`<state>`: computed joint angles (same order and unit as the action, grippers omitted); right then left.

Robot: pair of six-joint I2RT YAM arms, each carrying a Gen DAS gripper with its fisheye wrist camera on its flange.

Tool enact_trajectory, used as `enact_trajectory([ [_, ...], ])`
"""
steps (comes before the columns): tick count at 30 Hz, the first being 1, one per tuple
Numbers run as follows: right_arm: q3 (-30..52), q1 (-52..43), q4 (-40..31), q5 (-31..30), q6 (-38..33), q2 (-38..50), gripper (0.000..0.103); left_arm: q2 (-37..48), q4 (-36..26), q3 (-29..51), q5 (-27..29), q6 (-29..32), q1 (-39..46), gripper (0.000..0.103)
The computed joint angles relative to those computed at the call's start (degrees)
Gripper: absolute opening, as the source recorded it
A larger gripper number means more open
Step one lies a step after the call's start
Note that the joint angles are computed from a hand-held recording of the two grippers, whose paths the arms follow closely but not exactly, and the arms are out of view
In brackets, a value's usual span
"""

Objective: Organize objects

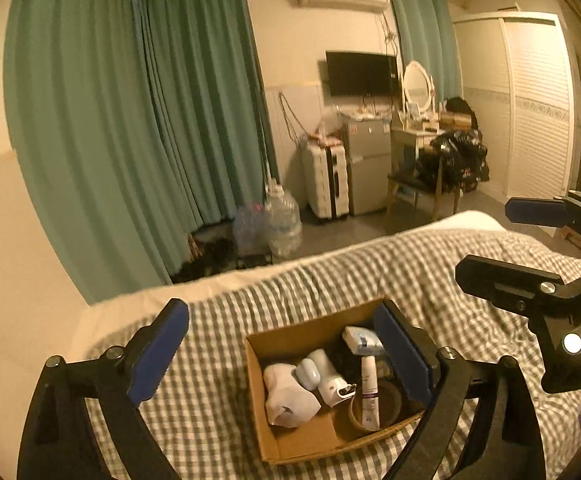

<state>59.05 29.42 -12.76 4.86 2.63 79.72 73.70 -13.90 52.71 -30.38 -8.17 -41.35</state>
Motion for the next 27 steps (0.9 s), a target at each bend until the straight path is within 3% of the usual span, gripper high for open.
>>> enact_trajectory([
  [8,-0.13,5.73,-7.89,7.64,2.23,-13.66,0.096,-9.59,-10.86,3.02,-10.61,-3.67,-9.77,0.100],
  [17,-1.78,11.49,-15.91,16.56,3.15,-27.90,0.101,-15.32,-24.48,6.94,-28.08,-12.60,-26.17,0.103],
  [22,-3.96,15.79,-18.70,22.14,3.55,-34.24,0.102,-17.79,-30.97,6.21,-34.29,-22.33,-34.37,0.103],
  [25,-7.15,18.47,-19.41,23.93,4.74,-38.31,0.102,-17.22,-39.72,6.63,-36.94,-34.56,-38.68,0.103],
  [27,-10.11,19.75,-19.26,24.27,6.89,-41.20,0.102,-18.29,-41.76,4.96,-37.32,-40.43,-40.94,0.103],
])
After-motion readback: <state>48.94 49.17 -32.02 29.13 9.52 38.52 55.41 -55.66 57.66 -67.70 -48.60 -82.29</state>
